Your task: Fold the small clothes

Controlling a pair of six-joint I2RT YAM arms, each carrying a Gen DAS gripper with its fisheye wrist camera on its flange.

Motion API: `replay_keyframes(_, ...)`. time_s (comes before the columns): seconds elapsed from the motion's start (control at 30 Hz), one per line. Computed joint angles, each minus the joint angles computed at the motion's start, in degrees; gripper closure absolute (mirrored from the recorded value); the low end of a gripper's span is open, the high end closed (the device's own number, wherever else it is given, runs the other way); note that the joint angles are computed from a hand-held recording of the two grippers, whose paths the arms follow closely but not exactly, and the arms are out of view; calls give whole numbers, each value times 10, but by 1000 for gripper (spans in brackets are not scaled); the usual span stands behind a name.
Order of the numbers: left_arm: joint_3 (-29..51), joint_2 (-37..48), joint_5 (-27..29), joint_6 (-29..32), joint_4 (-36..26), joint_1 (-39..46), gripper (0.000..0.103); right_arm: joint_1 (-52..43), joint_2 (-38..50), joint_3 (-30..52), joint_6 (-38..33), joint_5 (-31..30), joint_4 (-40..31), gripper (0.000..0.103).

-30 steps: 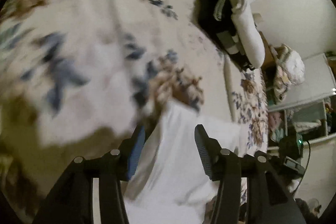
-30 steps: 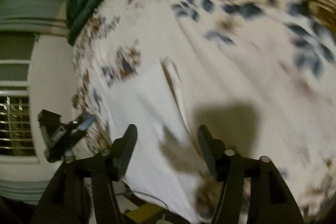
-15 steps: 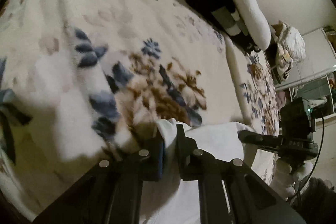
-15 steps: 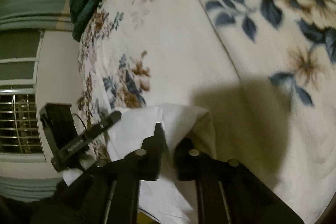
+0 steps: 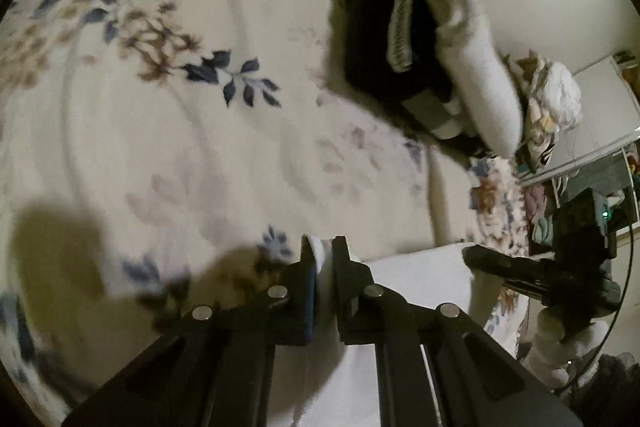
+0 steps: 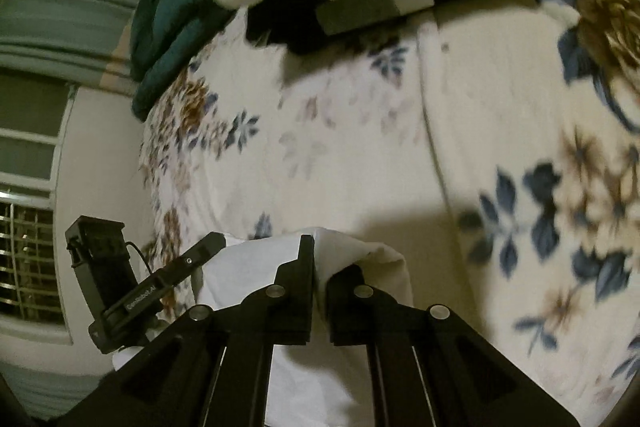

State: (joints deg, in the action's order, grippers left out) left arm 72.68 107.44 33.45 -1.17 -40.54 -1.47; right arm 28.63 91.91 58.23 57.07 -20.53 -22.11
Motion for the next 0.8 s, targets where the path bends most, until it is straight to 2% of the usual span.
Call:
replay_keyframes(0.1, 30, 34, 10, 26, -51, 6, 93, -21, 37, 24, -4, -31, -37, 92)
replay_keyframes(0.17, 4, 7, 14, 39, -64, 24, 90, -15, 30, 17, -10, -34, -61, 80)
replay_keyframes(0.2, -9, -6, 17, 42, -73, 35, 83, -10, 18, 3, -10, -35, -64, 68)
replay_keyframes(0.23, -29, -25, 25, 44, -82, 53, 78, -1, -5, -21, -2, -40, -66, 61)
replay_keyframes(0.27, -55, -47, 33, 46, -85, 72, 76, 6, -23, -41, 6, -42, -66, 61)
replay_keyframes(0.33, -99, -86, 31, 51, -99, 99, 65, 24, -65, -90, 32, -41, -57, 59)
replay_keyframes(0.37, -112, -97, 30, 50, -103, 104, 65, 36, -89, -121, 55, -40, -54, 58)
replay_keyframes(0.43, -154, -126, 31, 48, -112, 118, 65, 59, -126, -174, 106, -35, -30, 58)
replay_keyframes(0.53, -207, -159, 23, 23, -94, 114, 67, 104, -182, -267, 210, -32, 54, 58)
replay_keyframes(0.57, -232, -184, 16, 4, -73, 111, 68, 119, -195, -284, 239, -21, 74, 61)
replay_keyframes(0.63, -252, -219, 6, -16, -53, 101, 94, 150, -220, -306, 293, 16, 94, 85)
replay_keyframes(0.7, -254, -244, -4, -26, -47, 97, 95, 182, -254, -326, 358, 53, 114, 90)
replay_keyframes(0.8, -234, -248, 14, -44, -51, 110, 96, 214, -281, -326, 406, 88, 123, 92)
